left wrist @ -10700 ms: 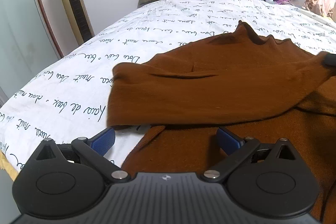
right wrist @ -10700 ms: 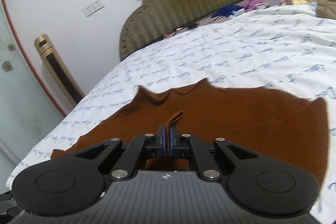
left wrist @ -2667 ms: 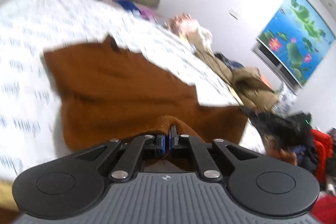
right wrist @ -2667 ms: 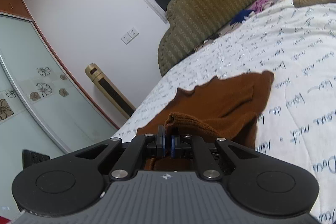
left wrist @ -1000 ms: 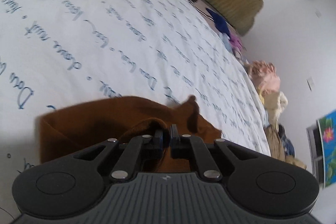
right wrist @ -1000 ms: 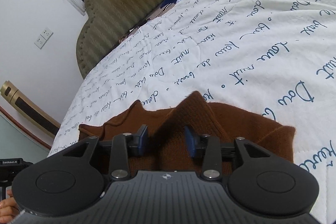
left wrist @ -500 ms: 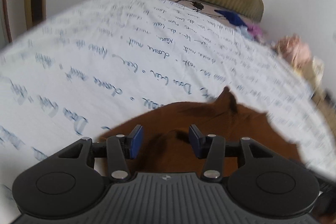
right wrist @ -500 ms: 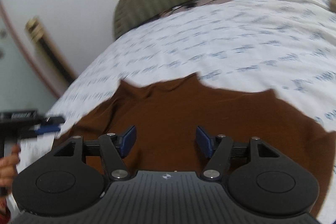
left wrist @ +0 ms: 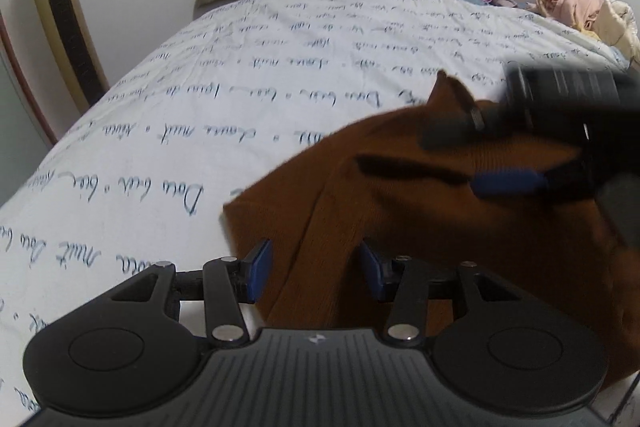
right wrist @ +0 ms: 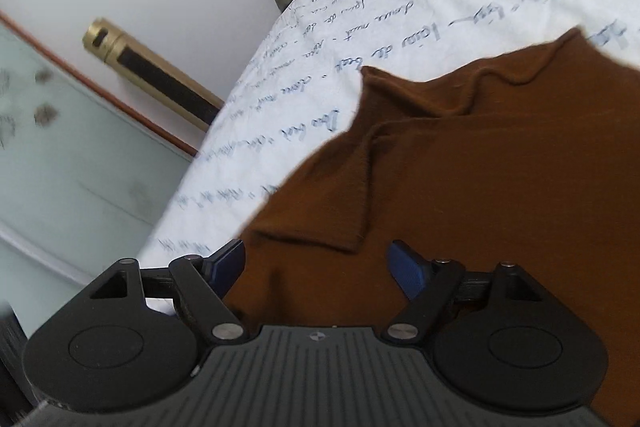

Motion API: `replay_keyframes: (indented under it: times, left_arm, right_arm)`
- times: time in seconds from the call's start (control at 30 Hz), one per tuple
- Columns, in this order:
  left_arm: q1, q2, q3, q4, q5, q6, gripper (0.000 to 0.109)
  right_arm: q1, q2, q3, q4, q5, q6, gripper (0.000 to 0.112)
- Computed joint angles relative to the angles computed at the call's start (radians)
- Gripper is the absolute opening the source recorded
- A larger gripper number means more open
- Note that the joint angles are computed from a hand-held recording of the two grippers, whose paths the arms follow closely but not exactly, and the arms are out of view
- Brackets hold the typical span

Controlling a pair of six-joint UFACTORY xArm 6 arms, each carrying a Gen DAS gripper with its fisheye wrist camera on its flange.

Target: Fold small clothes

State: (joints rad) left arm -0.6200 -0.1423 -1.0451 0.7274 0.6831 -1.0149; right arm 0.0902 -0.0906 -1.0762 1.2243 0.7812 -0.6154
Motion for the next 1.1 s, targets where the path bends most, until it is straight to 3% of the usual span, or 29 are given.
replay_keyframes:
  times: [0.3, 0.43, 0.53, 0.67, 0.77, 0.87, 0.97, 1.03, 1.1]
  left_arm:
    - [-0.003, -0.028, 0.045, 0.045, -0.015, -0.056, 0.056]
    - [0.001, -0.035, 0.058, 0.060, -0.018, -0.085, 0.065]
    - [0.020, -0.044, 0.076, 0.031, -0.050, -0.092, 0.066]
    - [0.035, -0.072, 0.102, -0.011, -0.069, -0.092, 0.066]
    - [0.039, -0.115, 0.148, -0.031, -0.095, -0.094, 0.066]
    - [0.056, -0.183, 0.224, -0.114, -0.154, -0.051, 0.066]
    - [0.079, -0.250, 0.297, -0.233, -0.220, 0.018, 0.065]
    - [0.088, -0.273, 0.324, -0.304, -0.254, 0.065, 0.064]
    - [0.093, -0.282, 0.341, -0.383, -0.284, 0.135, 0.054]
  right_arm:
    - [0.058, 0.118, -0.147, 0.034, -0.003, 0.120, 0.080]
    - [0.060, 0.107, -0.141, 0.297, 0.007, -0.054, 0.081]
    - [0.041, 0.067, -0.109, 0.439, 0.032, -0.162, 0.090]
    - [0.024, -0.017, -0.051, 0.287, -0.005, -0.134, 0.092]
    - [0.030, -0.148, 0.082, 0.081, -0.111, -0.116, 0.094]
    - [0.058, -0.322, 0.287, -0.104, -0.302, -0.113, 0.095]
    - [0.055, -0.531, 0.502, -0.089, -0.479, -0.177, 0.095]
    - [0.014, -0.667, 0.616, -0.053, -0.549, -0.205, 0.095]
    - [-0.051, -0.775, 0.711, -0.140, -0.609, -0.104, 0.096]
